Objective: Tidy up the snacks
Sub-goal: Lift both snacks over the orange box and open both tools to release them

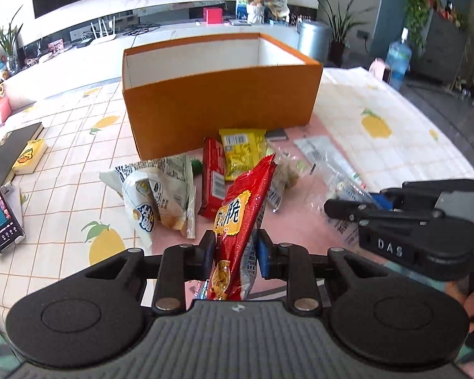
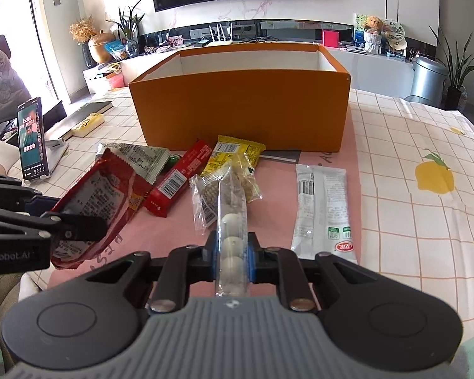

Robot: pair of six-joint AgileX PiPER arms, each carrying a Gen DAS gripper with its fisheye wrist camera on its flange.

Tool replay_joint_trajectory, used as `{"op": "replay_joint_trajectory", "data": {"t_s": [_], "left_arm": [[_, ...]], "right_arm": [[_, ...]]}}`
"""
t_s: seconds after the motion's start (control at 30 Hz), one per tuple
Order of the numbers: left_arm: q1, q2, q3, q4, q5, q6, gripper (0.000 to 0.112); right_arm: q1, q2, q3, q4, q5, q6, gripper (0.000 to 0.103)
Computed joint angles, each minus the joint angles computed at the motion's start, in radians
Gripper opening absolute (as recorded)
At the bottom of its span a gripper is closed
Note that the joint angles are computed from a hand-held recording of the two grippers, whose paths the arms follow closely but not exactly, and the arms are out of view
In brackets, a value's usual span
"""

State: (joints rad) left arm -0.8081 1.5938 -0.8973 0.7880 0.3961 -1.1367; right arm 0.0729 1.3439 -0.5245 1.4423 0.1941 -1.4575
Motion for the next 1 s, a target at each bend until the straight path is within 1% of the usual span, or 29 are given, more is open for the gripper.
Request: {"op": "replay_joint_trajectory", "data": {"t_s": [0.07, 0.23, 0.33, 0.43, 0.57, 0.7, 0.87, 1.0], "left_arm": [[-0.002, -0.016, -0.006, -0.008, 0.004, -0.003, 0.03], [0.025, -0.045, -0.048, -0.094, -0.004, 0.085, 0.03], [0.047, -0.044, -0.099, -0.146, 0.002, 0.16, 0.03], [0.072, -0.037, -0.158, -0.184, 0.006, 0.226, 0.03], [0.112, -0.01, -0.25, -0.252, 0.003, 0.334, 0.03], [0.156, 0.043, -0.357, -0.373, 0.001, 0.483, 0.03], [0.194, 0.13, -0.5, -0.417, 0.023, 0.57, 0.03], [0.231, 0.215, -0.626, -0.485, 0.05, 0.654, 0.03]], "right_arm": [[0.005, -0.036, 0.003, -0.065, 0.001, 0.062, 0.013], [0.024, -0.123, -0.032, -0.363, 0.016, 0.346, 0.013], [0.02, -0.145, -0.085, -0.521, 0.051, 0.493, 0.013], [0.011, -0.138, -0.156, -0.633, 0.086, 0.582, 0.013], [-0.026, -0.085, -0.288, -0.703, 0.16, 0.636, 0.013], [-0.052, -0.005, -0.441, -0.758, 0.228, 0.69, 0.013], [-0.051, 0.11, -0.643, -0.829, 0.271, 0.741, 0.013], [-0.041, 0.223, -0.805, -0.912, 0.292, 0.8, 0.013]]}}
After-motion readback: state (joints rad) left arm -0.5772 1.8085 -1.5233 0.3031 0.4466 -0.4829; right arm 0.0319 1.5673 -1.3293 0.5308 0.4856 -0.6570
